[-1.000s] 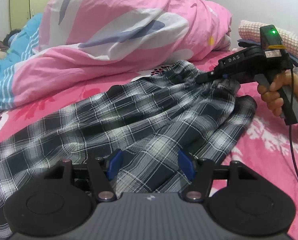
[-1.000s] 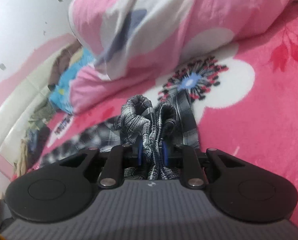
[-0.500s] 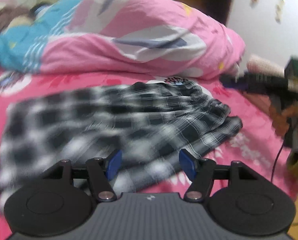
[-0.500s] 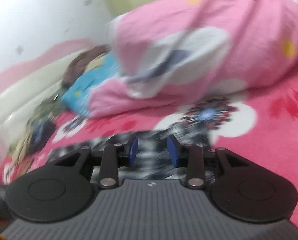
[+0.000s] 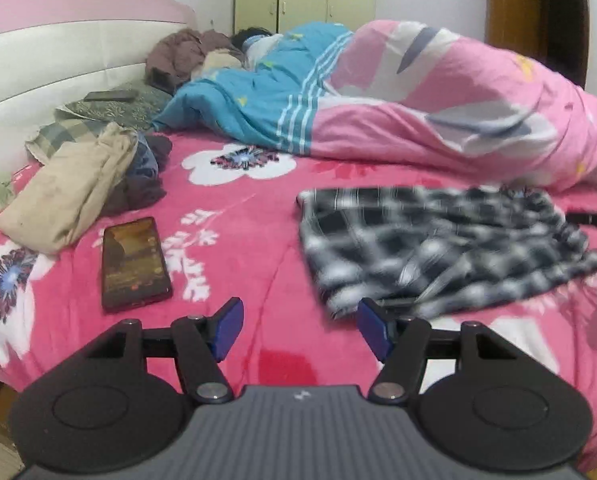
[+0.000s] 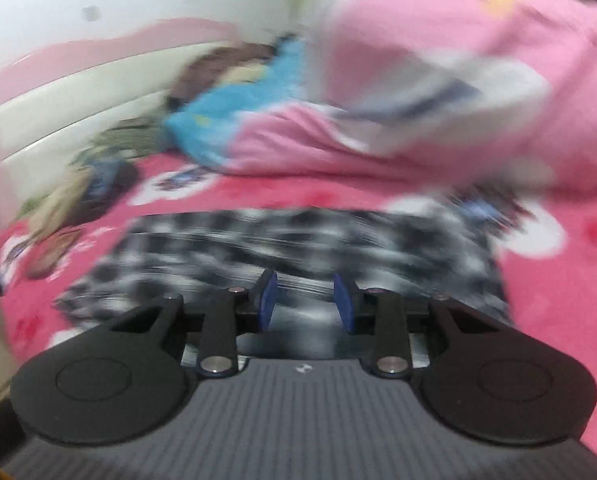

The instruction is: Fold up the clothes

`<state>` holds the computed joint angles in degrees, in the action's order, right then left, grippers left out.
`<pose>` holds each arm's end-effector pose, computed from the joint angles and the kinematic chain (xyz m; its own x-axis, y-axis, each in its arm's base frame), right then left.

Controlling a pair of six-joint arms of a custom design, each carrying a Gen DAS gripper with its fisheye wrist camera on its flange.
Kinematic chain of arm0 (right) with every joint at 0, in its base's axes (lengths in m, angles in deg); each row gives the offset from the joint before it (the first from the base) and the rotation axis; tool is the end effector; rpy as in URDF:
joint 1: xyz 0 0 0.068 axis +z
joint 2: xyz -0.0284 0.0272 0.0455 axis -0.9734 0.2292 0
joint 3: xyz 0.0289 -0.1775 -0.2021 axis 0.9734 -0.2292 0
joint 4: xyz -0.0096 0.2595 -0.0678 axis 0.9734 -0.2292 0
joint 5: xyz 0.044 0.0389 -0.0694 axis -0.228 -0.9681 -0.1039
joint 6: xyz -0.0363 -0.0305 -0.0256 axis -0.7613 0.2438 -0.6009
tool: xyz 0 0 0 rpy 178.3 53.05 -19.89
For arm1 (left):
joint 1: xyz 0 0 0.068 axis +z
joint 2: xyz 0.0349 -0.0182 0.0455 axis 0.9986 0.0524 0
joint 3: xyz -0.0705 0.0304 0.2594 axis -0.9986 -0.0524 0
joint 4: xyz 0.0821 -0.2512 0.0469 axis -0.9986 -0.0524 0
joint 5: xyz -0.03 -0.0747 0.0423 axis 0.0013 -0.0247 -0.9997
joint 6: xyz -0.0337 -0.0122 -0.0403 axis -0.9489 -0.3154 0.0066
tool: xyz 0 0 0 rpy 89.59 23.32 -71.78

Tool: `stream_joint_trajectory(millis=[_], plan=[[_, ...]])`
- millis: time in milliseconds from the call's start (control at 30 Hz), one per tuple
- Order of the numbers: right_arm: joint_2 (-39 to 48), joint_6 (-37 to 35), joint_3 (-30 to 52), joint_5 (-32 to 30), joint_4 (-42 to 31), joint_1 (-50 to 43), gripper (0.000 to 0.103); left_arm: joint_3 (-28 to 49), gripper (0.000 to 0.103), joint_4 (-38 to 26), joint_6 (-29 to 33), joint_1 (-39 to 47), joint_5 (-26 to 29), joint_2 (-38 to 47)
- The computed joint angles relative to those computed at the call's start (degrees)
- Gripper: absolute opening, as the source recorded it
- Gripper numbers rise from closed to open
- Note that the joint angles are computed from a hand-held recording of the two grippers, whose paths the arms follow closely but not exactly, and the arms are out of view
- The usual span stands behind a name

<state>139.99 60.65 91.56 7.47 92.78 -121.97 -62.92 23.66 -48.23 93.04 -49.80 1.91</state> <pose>0.1651 -0.1305 0.0796 -0.4608 0.1135 -0.8802 -0.0524 0.9866 0.1546 0.2276 0.0091 0.0949 -0.5416 0.2107 -0.8138 0.4022 0.9150 -0.0307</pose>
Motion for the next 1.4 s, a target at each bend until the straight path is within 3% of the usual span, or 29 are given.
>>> stream_joint_trajectory(millis=[100,167,300,433,567,633,667,767,867,933,967,1067,1167,1300,1400], plan=[[-1.6,5.4,-1.9,6.4,3.1,12.1,0.032,1.4,0.062,6.3,-4.3,0.2,3.1,8.0],[-1.2,9.1,-1.5,10.9,4.2,20.4,0.032,3.8,0.056,8.4,-9.5,0.4,5.6,12.7],[2.3,16.8,3.4,18.7,4.5,33.0,0.032,8.8,0.052,11.4,-18.3,1.2,10.4,20.2],[8.2,23.1,8.5,21.9,6.2,37.6,0.032,13.3,0.045,13.5,-20.4,-1.2,8.9,27.0],[16.8,21.3,10.8,23.7,3.5,37.6,0.032,16.1,0.042,13.6,-21.0,-0.9,10.1,31.9],[21.6,19.7,7.4,22.2,12.3,36.8,0.032,16.8,0.042,14.0,-22.3,0.4,12.6,32.9],[20.9,18.6,6.7,22.2,12.7,36.8,0.032,17.3,0.042,13.9,-23.2,0.9,13.8,33.2],[12.0,15.4,8.3,22.9,0.8,37.6,0.033,18.6,0.042,14.4,-26.8,1.3,15.4,33.9],[6.0,16.3,13.8,19.9,-8.2,37.2,0.034,20.9,0.042,13.4,-29.4,-0.9,14.3,35.1],[6.0,16.6,19.8,19.6,-13.7,38.3,0.039,21.9,0.041,13.1,-30.5,-2.9,11.9,36.4],[7.1,16.8,23.9,19.4,-16.8,39.0,0.047,22.1,0.034,13.6,-31.0,-3.8,10.4,37.0],[16.0,20.3,40.8,19.1,-29.8,41.0,0.051,20.0,0.021,18.7,-32.2,-5.0,7.6,37.8],[27.2,24.8,60.2,20.8,-45.4,43.4,0.052,18.4,0.017,24.6,-31.5,-5.4,7.2,39.9],[43.2,22.4,88.5,27.7,-67.4,49.8,0.061,17.6,0.016,27.9,-29.2,-5.7,6.6,40.7],[55.8,19.7,110.1,35.9,-81.1,54.8,0.062,17.2,0.014,29.1,-29.2,-5.7,6.8,40.9]])
